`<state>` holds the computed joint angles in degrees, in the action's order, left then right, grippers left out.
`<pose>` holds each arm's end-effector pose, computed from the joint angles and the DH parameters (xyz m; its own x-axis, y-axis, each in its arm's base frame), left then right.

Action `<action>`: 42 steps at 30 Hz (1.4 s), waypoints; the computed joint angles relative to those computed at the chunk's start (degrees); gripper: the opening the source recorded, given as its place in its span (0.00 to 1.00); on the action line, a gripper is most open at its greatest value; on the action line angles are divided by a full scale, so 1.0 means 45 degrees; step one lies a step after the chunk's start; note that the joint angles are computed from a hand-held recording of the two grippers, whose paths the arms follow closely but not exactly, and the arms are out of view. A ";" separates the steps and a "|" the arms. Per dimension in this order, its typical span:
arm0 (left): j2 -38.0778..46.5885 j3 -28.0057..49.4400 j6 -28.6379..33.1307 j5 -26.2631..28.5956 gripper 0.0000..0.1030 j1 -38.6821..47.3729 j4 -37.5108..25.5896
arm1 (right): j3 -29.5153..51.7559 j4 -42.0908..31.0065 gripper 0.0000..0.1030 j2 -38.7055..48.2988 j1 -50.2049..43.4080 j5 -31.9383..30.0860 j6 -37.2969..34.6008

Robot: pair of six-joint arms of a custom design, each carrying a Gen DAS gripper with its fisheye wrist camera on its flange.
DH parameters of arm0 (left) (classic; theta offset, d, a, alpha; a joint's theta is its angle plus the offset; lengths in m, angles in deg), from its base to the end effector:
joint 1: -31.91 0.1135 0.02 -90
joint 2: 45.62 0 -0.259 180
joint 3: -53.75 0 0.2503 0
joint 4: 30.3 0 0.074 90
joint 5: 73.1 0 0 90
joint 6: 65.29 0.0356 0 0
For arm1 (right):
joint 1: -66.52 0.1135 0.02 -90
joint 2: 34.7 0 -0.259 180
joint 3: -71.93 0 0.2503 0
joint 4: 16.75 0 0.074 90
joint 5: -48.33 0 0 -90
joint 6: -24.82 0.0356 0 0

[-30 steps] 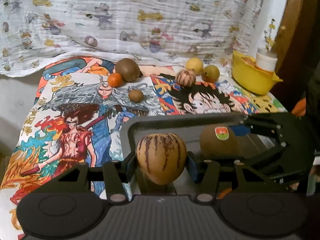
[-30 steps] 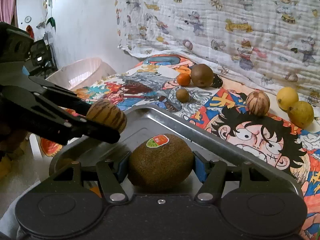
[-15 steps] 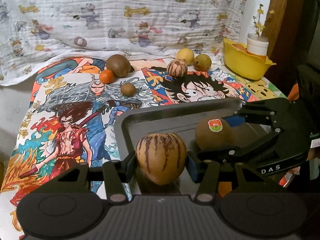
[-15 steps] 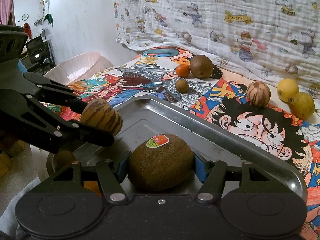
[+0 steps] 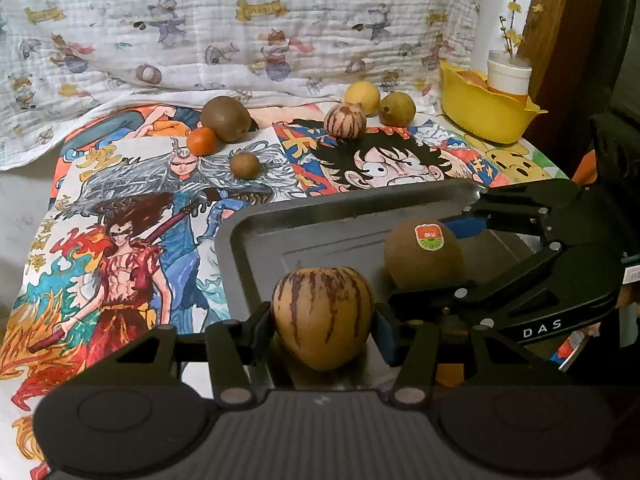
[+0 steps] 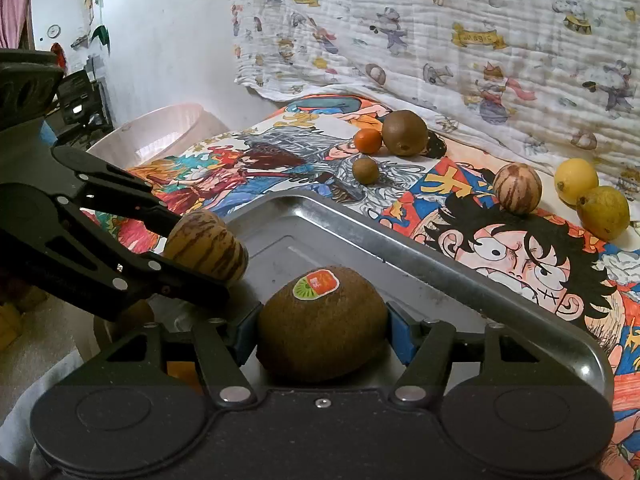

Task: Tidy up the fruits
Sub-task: 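Carry the melon and kiwi into the metal tray and open both tools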

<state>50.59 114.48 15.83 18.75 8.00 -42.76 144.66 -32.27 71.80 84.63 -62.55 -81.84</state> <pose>0.2969 -0.1329 0.1443 -0.7362 0.1576 -0.6582 0.3150 0.9405 -0.1271 0.3492 0.1276 0.1414 -0.5436 -0.4596 -0.7023 -0.6965 0.7140 0.0718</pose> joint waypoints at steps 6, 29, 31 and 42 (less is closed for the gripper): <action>0.0045 0.0066 0.0030 0.0029 0.55 0.0006 -0.0109 | -0.0046 0.0006 0.65 -0.0031 -0.0050 -0.0058 -0.0038; -0.0255 0.0003 -0.0267 0.0224 0.59 0.0117 -0.0355 | -0.0446 -0.0083 0.72 -0.0630 -0.0246 -0.0314 -0.0312; -0.0489 -0.0069 -0.0299 0.0074 0.61 0.0058 -0.0462 | -0.0585 -0.0075 0.74 -0.0828 -0.0304 -0.0375 -0.0332; -0.2573 -0.1100 -0.0573 -0.0672 0.87 -0.0255 -0.0923 | -0.1179 -0.0112 0.93 -0.1770 -0.0775 -0.1163 -0.0281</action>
<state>39.01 109.53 13.25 15.72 6.85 -46.91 139.36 -32.77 63.84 81.14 -67.78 -83.10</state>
